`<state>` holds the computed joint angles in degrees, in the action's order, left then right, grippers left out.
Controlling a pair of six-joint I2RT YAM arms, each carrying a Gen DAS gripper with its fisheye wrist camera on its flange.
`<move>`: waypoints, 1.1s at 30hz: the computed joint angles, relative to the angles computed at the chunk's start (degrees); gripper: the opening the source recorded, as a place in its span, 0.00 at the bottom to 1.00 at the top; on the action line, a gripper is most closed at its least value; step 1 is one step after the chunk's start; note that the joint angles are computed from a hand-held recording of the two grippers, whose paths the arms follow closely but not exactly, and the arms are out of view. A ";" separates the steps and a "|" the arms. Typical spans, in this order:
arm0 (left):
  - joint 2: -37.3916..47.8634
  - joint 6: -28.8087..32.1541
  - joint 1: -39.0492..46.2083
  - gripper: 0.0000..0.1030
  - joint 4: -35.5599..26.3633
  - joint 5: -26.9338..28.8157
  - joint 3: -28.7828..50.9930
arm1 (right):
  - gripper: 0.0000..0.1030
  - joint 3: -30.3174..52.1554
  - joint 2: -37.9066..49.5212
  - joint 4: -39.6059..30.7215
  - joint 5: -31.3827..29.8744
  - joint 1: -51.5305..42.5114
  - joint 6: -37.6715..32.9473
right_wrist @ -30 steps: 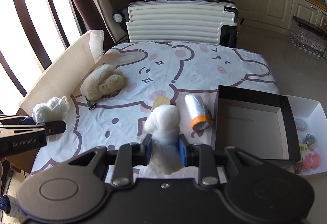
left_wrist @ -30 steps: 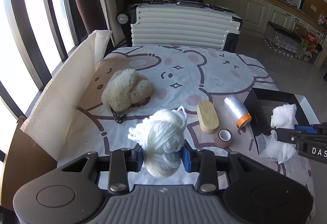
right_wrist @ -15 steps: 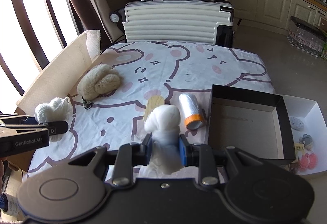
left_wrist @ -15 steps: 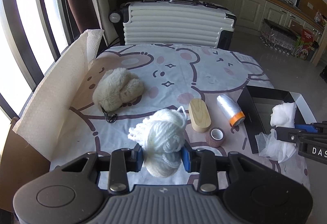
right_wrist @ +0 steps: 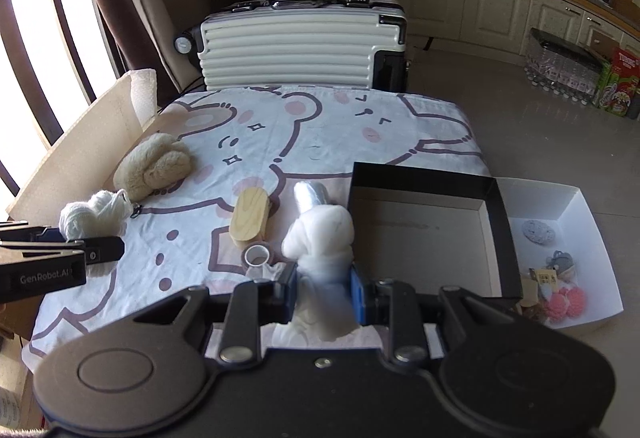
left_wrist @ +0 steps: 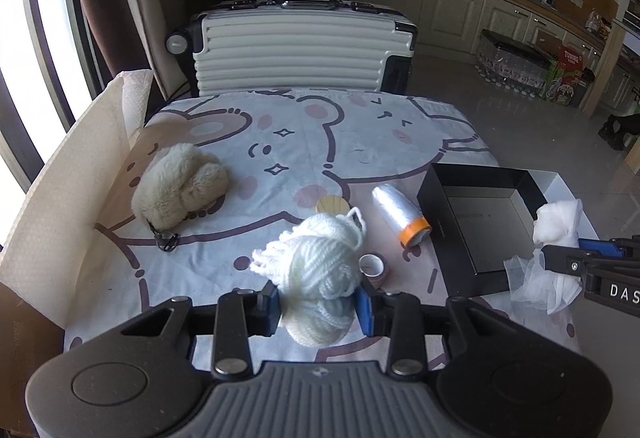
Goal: Organize objects
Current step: 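Lift the yarn with the left tool while the right tool lifts the cloth bundle toward the black box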
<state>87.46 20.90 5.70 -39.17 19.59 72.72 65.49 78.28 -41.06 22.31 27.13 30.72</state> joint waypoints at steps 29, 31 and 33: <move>-3.24 -2.88 -5.06 0.37 0.18 4.39 -2.10 | 0.27 -1.10 -5.81 -7.77 9.22 -1.04 0.26; -3.21 -3.01 -5.43 0.37 0.20 4.80 -2.12 | 0.27 -1.32 -5.87 -7.47 9.51 -1.57 -0.32; -3.15 -2.88 -5.73 0.37 0.11 5.39 -2.10 | 0.27 -1.62 -5.85 -7.02 9.73 -2.01 -0.70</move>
<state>84.32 18.01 -0.03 -39.05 24.97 70.62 63.87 72.43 -48.07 32.05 25.12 30.02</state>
